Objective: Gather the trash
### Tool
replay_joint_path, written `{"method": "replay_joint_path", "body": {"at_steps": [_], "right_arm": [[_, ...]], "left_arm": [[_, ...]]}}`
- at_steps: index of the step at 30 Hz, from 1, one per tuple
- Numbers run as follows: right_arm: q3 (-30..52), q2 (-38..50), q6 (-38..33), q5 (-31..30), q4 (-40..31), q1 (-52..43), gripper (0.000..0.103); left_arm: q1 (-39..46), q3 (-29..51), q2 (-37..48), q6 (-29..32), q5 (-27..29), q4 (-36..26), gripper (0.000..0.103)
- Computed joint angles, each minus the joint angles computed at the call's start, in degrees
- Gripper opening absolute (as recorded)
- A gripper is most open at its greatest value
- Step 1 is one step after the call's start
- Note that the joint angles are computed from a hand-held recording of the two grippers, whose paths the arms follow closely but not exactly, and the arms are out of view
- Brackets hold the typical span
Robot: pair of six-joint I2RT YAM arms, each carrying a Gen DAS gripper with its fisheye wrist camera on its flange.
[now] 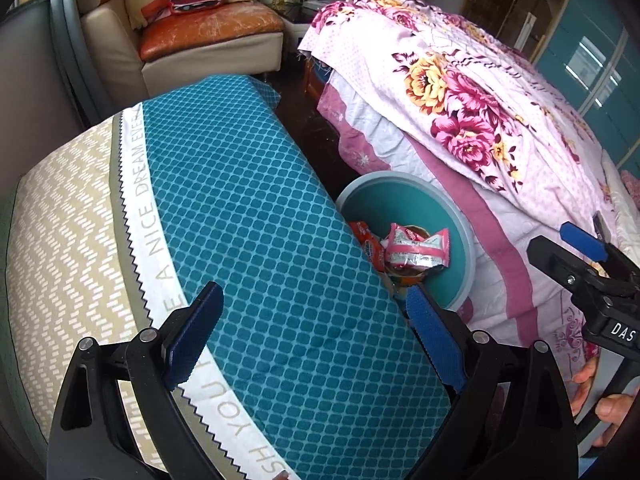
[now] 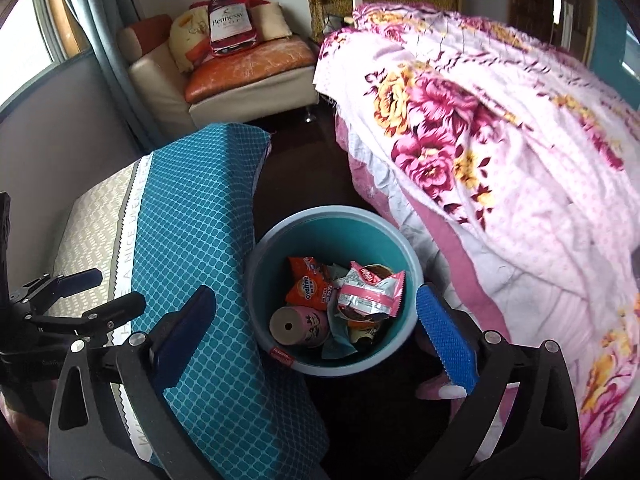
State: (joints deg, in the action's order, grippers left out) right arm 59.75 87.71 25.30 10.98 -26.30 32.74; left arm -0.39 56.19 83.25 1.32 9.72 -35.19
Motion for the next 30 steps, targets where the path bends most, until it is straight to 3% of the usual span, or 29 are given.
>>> {"method": "replay_joint_path", "body": {"at_steps": [4,13,30], "right_arm": [[0.5,-1.8,0.0,2.1,-3.0,2.4,0.096],[-1.5,-5.1,-0.2,7.1,-3.8,7.8,0.096],[0.9,-1.6,1.3,5.8,-5.2,8.7,0.096]], "left_arm": [[1.3,-2.0,-3.4,0.5,0.1,-0.8,0.099],[4.8,-5.4,-8.2,1.9,0.2,-1.7,0.099],[9.4,-7.2,-7.9,3.3,0.8,0.1,0.099]]}}
